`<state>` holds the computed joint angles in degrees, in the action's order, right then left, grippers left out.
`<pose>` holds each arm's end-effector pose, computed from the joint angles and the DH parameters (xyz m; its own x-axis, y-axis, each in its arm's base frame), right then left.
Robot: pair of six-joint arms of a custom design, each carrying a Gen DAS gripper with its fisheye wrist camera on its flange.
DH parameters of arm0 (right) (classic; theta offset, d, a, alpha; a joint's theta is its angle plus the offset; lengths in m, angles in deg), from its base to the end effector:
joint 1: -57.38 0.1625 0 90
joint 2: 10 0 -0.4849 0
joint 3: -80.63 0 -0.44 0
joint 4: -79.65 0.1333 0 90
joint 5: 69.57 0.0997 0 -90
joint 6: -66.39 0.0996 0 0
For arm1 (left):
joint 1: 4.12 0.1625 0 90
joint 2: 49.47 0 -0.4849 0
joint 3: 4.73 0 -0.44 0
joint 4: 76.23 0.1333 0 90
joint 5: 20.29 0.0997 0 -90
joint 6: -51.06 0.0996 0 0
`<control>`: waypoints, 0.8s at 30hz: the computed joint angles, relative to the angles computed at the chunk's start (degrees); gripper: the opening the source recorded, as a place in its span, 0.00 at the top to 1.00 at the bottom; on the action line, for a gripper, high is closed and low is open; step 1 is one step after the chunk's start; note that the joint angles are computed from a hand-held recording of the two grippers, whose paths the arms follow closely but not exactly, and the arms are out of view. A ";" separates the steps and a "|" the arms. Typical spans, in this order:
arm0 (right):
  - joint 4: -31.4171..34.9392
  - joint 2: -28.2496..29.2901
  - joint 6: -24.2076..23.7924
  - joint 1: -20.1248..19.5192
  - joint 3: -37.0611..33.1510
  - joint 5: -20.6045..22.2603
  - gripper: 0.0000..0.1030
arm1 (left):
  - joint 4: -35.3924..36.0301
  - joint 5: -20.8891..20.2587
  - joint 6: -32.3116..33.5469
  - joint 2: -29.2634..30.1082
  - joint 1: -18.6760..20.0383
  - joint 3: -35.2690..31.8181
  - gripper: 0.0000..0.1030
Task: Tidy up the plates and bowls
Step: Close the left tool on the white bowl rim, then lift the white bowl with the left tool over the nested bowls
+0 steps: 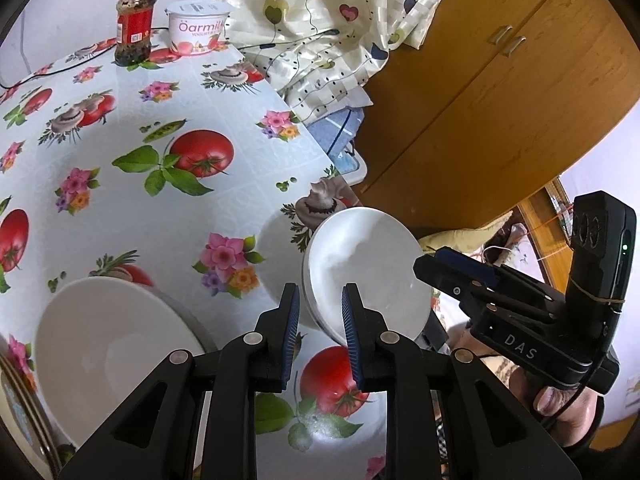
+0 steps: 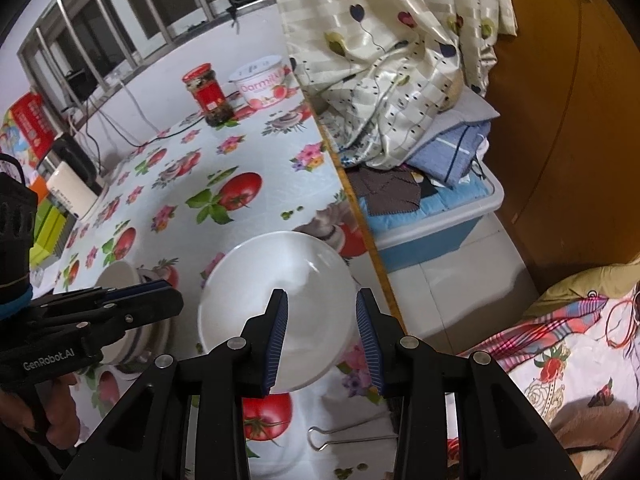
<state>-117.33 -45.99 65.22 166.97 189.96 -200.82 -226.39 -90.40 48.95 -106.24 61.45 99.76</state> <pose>0.2793 -0.5831 0.0188 -0.8249 0.0760 0.5601 -0.2960 0.7861 -0.5426 -0.1287 -0.6876 0.1726 -0.9007 0.2892 -0.3241 0.3710 0.9004 -0.2275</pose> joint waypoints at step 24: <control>2.34 -0.23 2.63 -3.09 0.98 2.48 0.77 | 2.52 1.89 -1.32 2.67 0.62 -2.04 0.78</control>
